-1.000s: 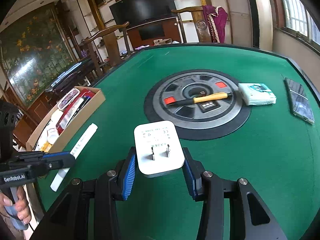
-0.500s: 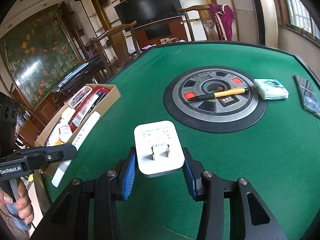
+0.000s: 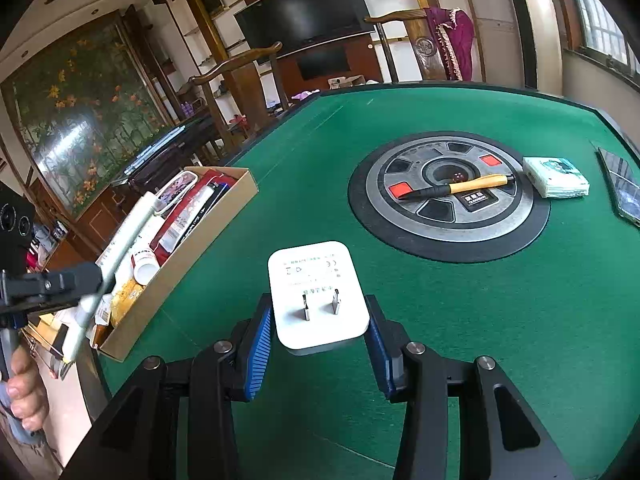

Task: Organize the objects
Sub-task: 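Lift and carry the white marker and charger plug toward the box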

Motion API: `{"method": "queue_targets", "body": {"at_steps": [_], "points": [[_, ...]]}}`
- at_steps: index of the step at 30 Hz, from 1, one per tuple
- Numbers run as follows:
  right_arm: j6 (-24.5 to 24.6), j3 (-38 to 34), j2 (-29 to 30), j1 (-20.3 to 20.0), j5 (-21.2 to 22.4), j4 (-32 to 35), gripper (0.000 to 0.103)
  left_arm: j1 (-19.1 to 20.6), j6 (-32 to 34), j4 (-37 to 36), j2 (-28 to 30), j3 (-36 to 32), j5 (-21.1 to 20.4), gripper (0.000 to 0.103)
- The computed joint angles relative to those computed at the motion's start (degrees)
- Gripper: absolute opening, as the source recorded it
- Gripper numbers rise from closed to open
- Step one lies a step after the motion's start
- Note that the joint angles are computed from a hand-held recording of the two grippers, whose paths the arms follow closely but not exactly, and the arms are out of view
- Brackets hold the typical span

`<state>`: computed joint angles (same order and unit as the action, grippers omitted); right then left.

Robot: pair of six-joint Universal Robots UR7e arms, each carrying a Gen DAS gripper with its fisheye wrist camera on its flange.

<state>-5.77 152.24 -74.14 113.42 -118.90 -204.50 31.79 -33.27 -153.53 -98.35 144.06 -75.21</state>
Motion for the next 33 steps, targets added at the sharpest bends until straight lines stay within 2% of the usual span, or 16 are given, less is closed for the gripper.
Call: {"method": "queue_targets", "body": {"at_steps": [6, 27, 33], "points": [[0.3, -0.4, 1.0, 0.6, 0.1, 0.1, 0.047, -0.9, -0.9, 2.4, -2.6, 0.0, 3.0, 0.012], [1.2, -3.3, 5.6, 3.6, -0.2, 1.6, 0.047, -1.5, -4.5, 7.8, -11.5, 1.0, 9.2, 0.012], [1.6, -4.6, 7.1, 5.1, -0.5, 2.6, 0.047, -3.6, -5.7, 12.8, -15.1, 0.9, 13.6, 0.012]]}}
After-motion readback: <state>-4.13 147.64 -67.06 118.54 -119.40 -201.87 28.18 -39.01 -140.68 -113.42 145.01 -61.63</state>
